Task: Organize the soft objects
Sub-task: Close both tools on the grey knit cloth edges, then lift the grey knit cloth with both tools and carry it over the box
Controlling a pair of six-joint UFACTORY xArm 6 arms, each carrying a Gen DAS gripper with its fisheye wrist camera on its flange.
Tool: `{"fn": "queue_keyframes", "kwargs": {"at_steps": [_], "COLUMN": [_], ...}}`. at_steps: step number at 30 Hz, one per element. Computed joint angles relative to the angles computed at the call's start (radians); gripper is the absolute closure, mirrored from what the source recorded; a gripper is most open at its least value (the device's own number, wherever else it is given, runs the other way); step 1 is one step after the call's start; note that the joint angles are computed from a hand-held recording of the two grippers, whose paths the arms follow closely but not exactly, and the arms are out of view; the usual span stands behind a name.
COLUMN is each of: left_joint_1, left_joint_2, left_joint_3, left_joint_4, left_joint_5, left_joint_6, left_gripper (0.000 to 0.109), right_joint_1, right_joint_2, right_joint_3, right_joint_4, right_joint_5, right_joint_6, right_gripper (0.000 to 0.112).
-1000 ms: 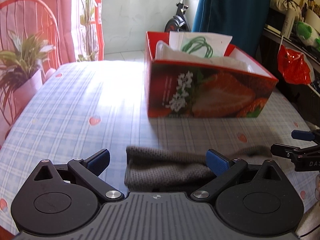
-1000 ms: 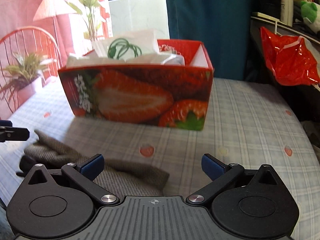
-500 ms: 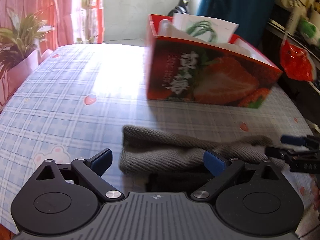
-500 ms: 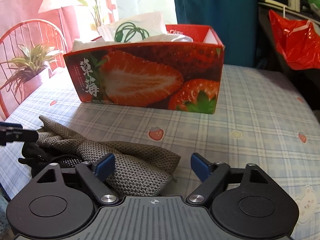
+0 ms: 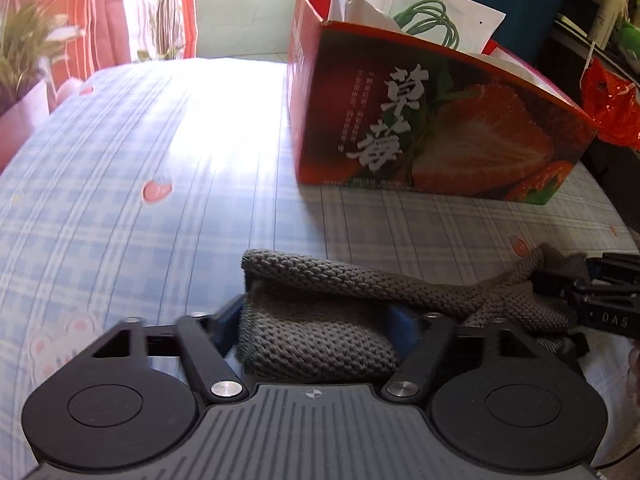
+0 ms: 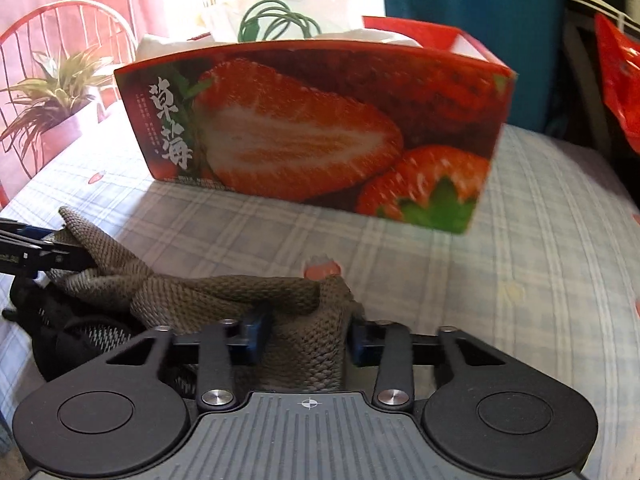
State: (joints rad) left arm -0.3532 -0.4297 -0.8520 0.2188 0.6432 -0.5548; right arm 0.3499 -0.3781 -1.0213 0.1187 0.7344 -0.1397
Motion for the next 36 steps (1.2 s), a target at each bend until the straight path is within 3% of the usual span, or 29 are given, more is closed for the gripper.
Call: {"fn": "queue_keyframes", "kwargs": {"at_steps": [4,6,12,20,32,33,35,36], "left_joint_1": [0.031,0.04,0.017,0.032,0.025,0.026,0.027,0.028], "left_joint_2": [0.062,0.086,0.093,0.059,0.023,0.027,0.03,0.03], "left_joint_3": [-0.049,-0.064,-0.053,0.009,0.056,0.051,0.043,0.037], "left_joint_4": [-0.046,-0.053,0.043,0.02,0.083,0.078,0.023,-0.015], "left_joint_5": [-0.029,-0.044,-0.071,-0.147,-0.171,-0.166,-0.162,-0.159], "left_joint_6": [0.032,0.036,0.0,0.006,-0.044,-0.035,0.011,0.035], "left_gripper": [0.068,0.071,0.071,0.072,0.071,0.072,0.084,0.088], "right_joint_1": [0.002,-0.004,-0.018,-0.02,-0.012,-0.013,-0.015,-0.019], "right_joint_2": [0.064,0.078,0.067,0.022,0.0,0.001,0.011,0.017], "right_joint_3": [-0.049,-0.056,-0.037,0.026,0.066,0.063,0.043,0.031], "right_joint_4": [-0.034,-0.028,0.019,0.043,0.034,0.034,0.035,0.047], "right_joint_5": [-0.03,-0.042,-0.067,-0.127,-0.175,-0.17,-0.147,-0.131], "right_joint_6": [0.003,0.003,-0.022,-0.034,-0.037,-0.036,-0.03,-0.03], "right_gripper": [0.089,0.09,0.09,0.09,0.09,0.09,0.091,0.098]}}
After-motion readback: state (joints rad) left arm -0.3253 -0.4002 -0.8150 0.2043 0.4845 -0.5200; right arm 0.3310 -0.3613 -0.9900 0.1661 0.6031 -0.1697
